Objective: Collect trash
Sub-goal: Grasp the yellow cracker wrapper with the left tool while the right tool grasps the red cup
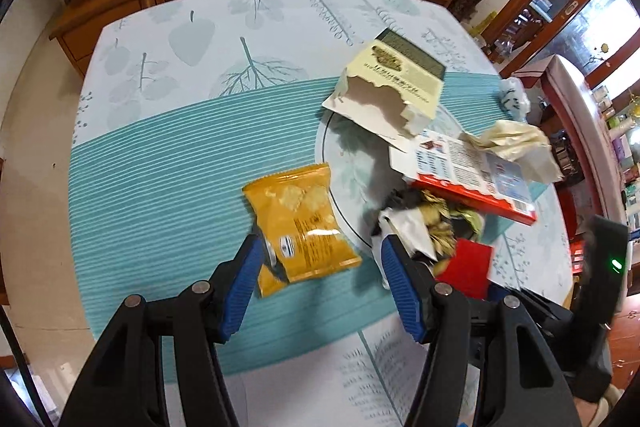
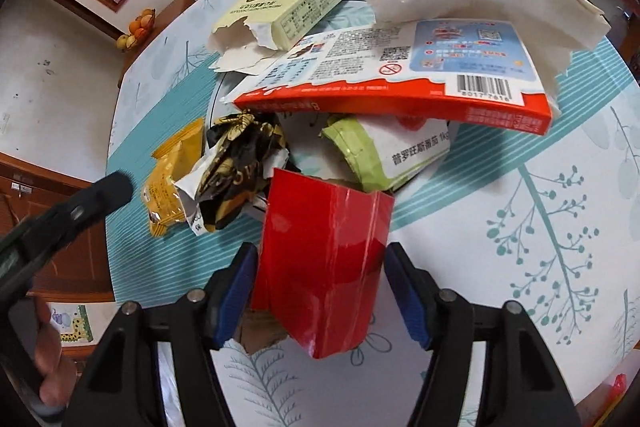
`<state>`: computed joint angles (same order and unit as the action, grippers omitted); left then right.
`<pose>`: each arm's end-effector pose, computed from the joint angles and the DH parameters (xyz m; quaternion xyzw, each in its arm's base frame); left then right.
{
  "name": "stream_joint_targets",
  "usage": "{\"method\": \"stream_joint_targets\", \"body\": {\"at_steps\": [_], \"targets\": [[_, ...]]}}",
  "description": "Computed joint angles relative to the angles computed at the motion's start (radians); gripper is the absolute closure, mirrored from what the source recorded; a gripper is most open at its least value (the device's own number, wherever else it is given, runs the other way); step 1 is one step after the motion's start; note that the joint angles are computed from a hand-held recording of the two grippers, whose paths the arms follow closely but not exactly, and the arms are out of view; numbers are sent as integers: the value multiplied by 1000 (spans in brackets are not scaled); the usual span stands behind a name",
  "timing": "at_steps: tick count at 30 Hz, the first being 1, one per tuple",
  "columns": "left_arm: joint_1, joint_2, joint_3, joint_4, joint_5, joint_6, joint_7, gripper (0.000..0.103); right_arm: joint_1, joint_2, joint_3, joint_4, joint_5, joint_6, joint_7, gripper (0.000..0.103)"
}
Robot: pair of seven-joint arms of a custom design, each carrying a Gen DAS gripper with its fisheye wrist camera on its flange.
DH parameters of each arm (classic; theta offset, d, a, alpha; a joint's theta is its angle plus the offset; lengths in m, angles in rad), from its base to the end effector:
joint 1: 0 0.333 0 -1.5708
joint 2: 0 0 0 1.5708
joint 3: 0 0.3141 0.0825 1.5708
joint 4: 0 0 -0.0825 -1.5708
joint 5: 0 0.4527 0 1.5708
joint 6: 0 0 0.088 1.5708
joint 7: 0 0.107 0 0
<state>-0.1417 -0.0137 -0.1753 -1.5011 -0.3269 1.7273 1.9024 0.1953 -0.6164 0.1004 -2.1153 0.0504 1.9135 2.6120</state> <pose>0.5920 -0.2262 0.6897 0.4412 -0.8749 0.1978 0.0293 0.4318 0.1480 0.6875 -0.3866 0.8993 -0.0291 0.2025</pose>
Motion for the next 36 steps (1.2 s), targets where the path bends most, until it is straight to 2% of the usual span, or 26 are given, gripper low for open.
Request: {"method": "stream_joint_targets", "body": {"at_steps": [1,3,4,5,12,13,14,16,17,22,26,36], "targets": [[-3,10,-3,4,15,5,-5,43,0,-22,-5,-19,8,7,6,52],[-10,31,-11,13,46,13,-15,43,-3,-54,-8,-42,16,5,20,57],[-13,42,-13,18,57,13,-20,43,-8,-64,-5,-43,10,-22,26,80],[-15,49,-14,21,64,12,-23,43,-8,-71,-9,-45,13,-45,23,89],[-28,84,-24,26,129,21,-48,43,-24,-188,-2,-130,24,-68,76,90],[-28,84,-24,24,132,21,-48,48,-25,-200,-2,-138,25,-65,81,90],[-29,82,-24,18,134,23,-48,59,-26,-202,-1,-139,25,-62,84,91],[-27,75,-23,8,133,26,-46,61,-29,-214,-1,-145,22,-56,85,91],[-26,64,-22,-6,135,38,-51,69,-30,-212,2,-141,21,-53,87,91],[-20,10,-13,-63,137,64,-79,82,-28,-231,-2,-135,20,-53,72,91],[-10,-52,-1,-113,129,56,-88,86,-27,-262,-2,-144,20,-45,63,91],[-1,-287,45,-264,36,3,-98,86,-6,-368,1,-162,47,-72,18,91]]}}
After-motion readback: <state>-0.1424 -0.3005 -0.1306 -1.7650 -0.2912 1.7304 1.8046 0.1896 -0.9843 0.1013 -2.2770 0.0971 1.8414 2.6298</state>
